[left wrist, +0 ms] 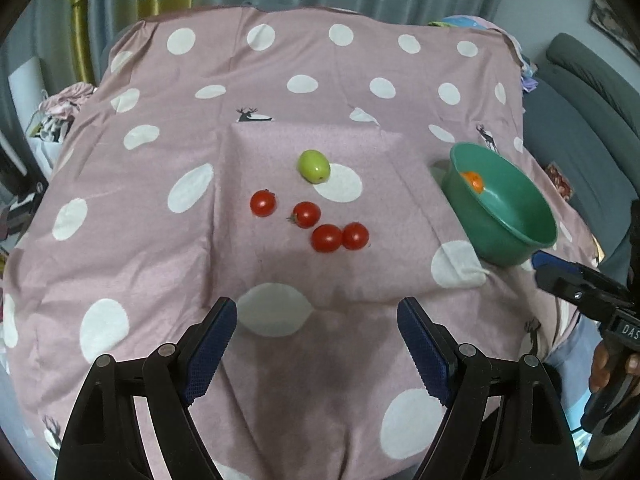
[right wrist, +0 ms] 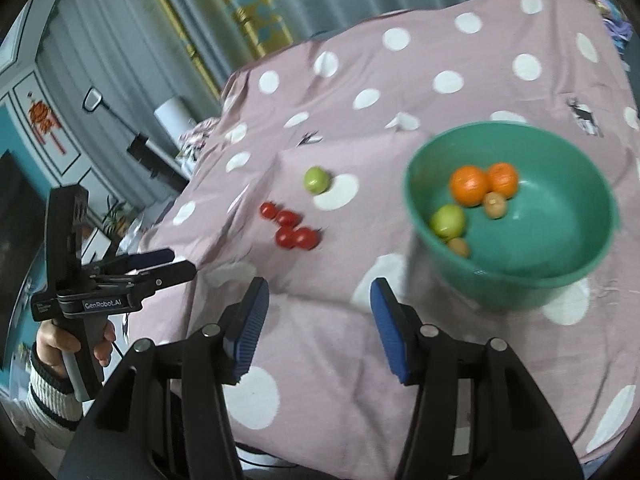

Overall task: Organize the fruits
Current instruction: 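Lift both open tools away from the green bowl, then move both open tools down to the small green fruit on the cloth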

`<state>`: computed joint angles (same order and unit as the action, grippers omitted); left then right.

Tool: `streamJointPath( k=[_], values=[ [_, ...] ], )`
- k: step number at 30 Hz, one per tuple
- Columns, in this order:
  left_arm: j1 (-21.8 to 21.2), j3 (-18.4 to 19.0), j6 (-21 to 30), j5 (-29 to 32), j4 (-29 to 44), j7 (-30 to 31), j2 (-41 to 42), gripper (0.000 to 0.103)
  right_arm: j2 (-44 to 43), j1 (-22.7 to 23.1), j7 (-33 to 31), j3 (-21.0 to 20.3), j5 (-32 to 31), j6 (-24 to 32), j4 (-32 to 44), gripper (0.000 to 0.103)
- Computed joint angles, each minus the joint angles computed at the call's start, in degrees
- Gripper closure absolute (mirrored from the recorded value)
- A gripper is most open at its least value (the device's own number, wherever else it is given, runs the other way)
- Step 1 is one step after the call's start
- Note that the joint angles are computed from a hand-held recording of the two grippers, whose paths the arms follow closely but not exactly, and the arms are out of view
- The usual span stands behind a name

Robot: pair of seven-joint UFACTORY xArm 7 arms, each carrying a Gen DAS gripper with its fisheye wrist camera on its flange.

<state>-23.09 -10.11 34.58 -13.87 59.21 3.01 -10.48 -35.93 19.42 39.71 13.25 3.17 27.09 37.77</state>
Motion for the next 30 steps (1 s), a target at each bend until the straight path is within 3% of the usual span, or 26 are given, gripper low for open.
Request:
streamJointPath(
  k=[12, 24, 30],
  values=[
    [0.9, 1.3, -2.2, -0.3, -4.5, 2.1, -3.1, 0.020, 9.1, 1.3, -1.3, 1.3, -1.2, 2.2, 7.7, 0.049],
    [1.5, 1.4, -5.2, 1.4, -4.4, 3.5, -2.1, 0.020, 15.9, 1.4, -1.0, 1.4, -3.3, 2.6, 12.8, 0.049],
    [1.0, 2.8, -5.6, -2.7, -3.9, 6.6, -0.3, 0.020, 18.1, 1.0, -0.2, 1.4, -4.7, 3.7, 14.5, 0.045]
  ],
)
